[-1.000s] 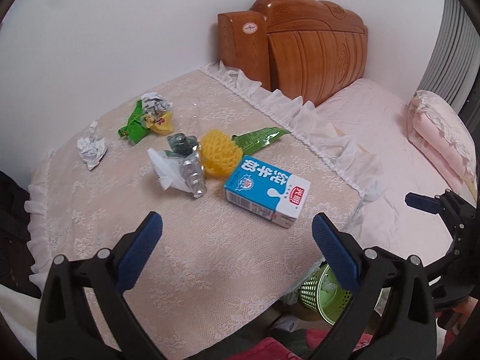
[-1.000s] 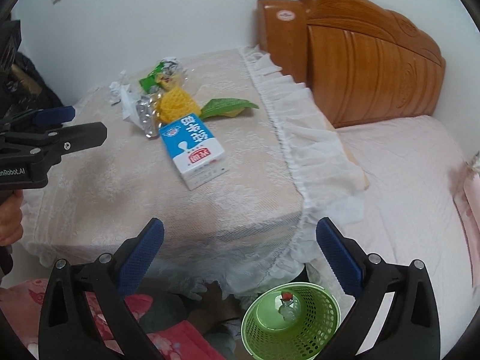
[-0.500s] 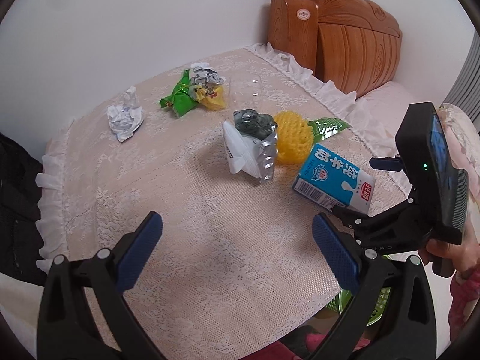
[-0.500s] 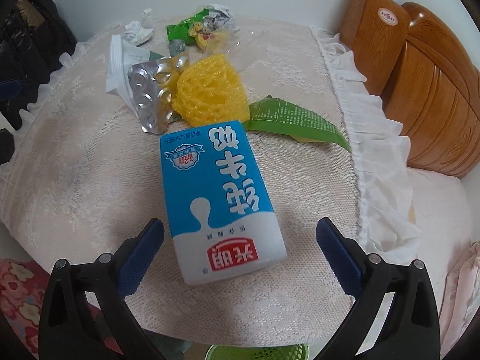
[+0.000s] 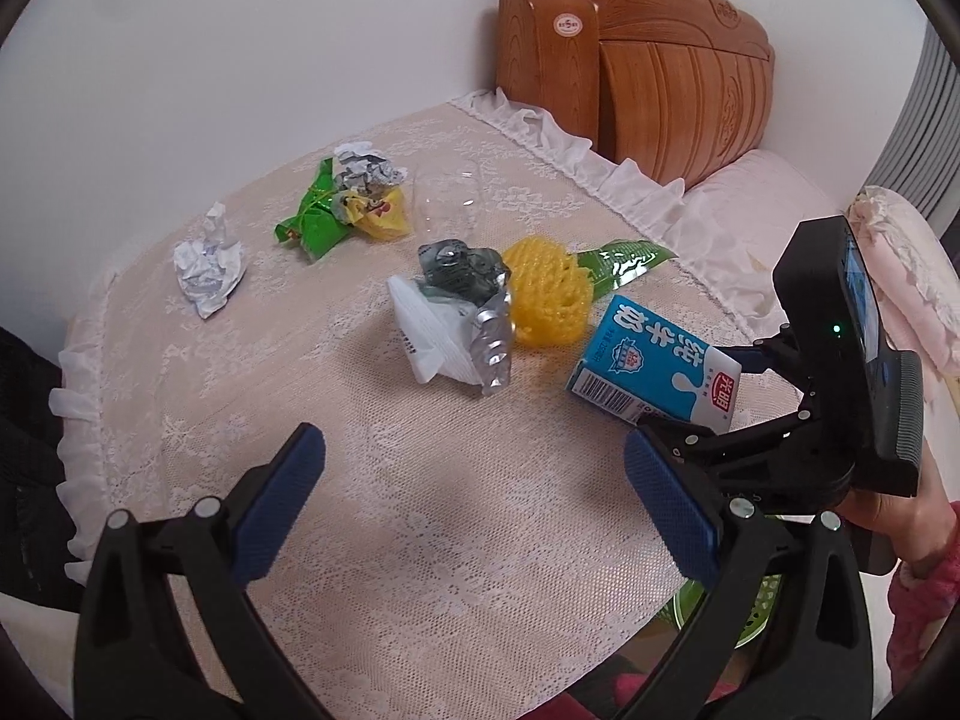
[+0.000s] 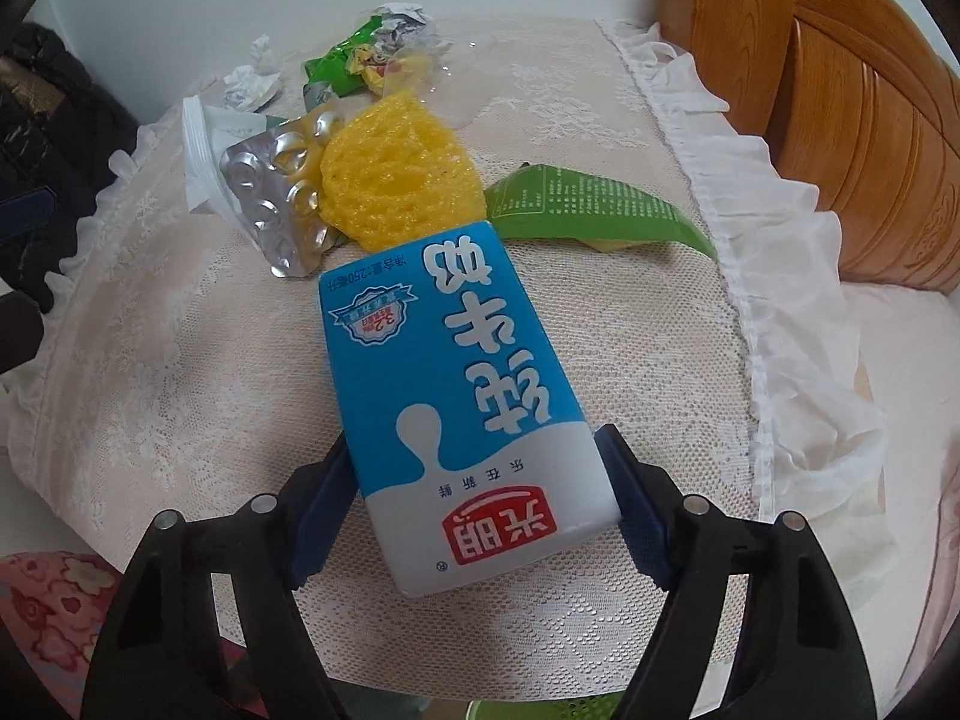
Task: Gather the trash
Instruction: 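Grasp the milk carton with the right tool while the left tool grasps the green wrapper, then carry both items over the wastebasket and open both tools to drop them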
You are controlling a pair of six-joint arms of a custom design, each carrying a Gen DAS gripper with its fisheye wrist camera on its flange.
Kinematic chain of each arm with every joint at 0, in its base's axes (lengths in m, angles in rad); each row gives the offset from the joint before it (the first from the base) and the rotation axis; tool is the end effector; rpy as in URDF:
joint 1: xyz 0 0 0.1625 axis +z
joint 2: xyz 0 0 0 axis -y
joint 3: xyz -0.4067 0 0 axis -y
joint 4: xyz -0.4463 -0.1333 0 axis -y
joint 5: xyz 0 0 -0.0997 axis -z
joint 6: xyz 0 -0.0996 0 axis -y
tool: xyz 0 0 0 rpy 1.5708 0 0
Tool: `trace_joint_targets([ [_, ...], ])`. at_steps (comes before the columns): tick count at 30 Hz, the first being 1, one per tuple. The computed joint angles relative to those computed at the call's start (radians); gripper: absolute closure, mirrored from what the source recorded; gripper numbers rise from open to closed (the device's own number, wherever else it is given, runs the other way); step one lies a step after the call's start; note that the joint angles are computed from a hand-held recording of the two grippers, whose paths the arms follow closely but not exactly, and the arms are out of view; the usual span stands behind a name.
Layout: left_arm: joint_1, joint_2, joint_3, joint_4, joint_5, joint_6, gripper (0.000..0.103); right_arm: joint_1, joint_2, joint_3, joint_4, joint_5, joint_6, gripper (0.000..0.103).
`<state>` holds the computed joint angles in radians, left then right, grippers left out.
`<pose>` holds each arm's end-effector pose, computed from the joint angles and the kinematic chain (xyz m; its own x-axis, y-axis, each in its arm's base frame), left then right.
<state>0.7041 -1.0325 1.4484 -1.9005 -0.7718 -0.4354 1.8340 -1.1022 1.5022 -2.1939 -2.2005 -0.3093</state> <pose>-0.4087 -0.6157 0.2536 -0.6870 0.2462 -0.6837 0.5179 0.8258 -0.2231 0.2567 -0.6659 0.2951 -0.6984 -0.3671 0.6144 -0.4895 0.8712 -0.0359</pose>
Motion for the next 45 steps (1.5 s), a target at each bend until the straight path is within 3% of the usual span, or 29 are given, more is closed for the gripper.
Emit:
trace_joint_targets([
  [6, -0.006, 0.064, -0.054, -0.05, 0.003, 0.117, 0.007, -0.037, -0.063, 0.029, -0.001, 0.124, 0.123, 0.027],
  [10, -0.005, 0.138, -0.117, -0.125, 0.008, 0.286, 0.007, -0.085, -0.151, 0.085, -0.035, 0.258, 0.244, 0.028],
  [15, 0.019, 0.277, -0.253, -0.128, -0.03, 0.484, 0.007, -0.132, -0.256, 0.163, -0.099, 0.343, 0.341, 0.028],
  [20, 0.049, 0.424, -0.414, -0.041, -0.034, 0.561, 0.007, -0.148, -0.283, 0.181, -0.13, 0.317, 0.373, 0.029],
  [24, 0.07, 0.516, -0.528, 0.063, -0.02, 0.549, 0.008, -0.13, -0.265, 0.179, -0.13, 0.238, 0.35, 0.029],
  [28, 0.078, 0.57, -0.583, 0.104, 0.021, 0.539, 0.025, -0.129, -0.268, 0.197, -0.147, 0.217, 0.332, 0.03],
  [32, 0.088, 0.591, -0.62, 0.122, -0.004, 0.501, 0.043, -0.124, -0.266, 0.198, -0.156, 0.196, 0.322, 0.03],
  [33, 0.091, 0.595, -0.632, 0.132, -0.02, 0.487, 0.057, -0.124, -0.265, 0.197, -0.155, 0.194, 0.322, 0.03],
  [40, 0.102, 0.569, -0.631, 0.092, -0.081, 0.423, 0.068, -0.117, -0.239, 0.182, -0.146, 0.173, 0.332, 0.029],
  [45, 0.107, 0.522, -0.605, 0.044, -0.153, 0.355, 0.069, -0.085, -0.178, 0.136, -0.129, 0.077, 0.317, 0.024],
])
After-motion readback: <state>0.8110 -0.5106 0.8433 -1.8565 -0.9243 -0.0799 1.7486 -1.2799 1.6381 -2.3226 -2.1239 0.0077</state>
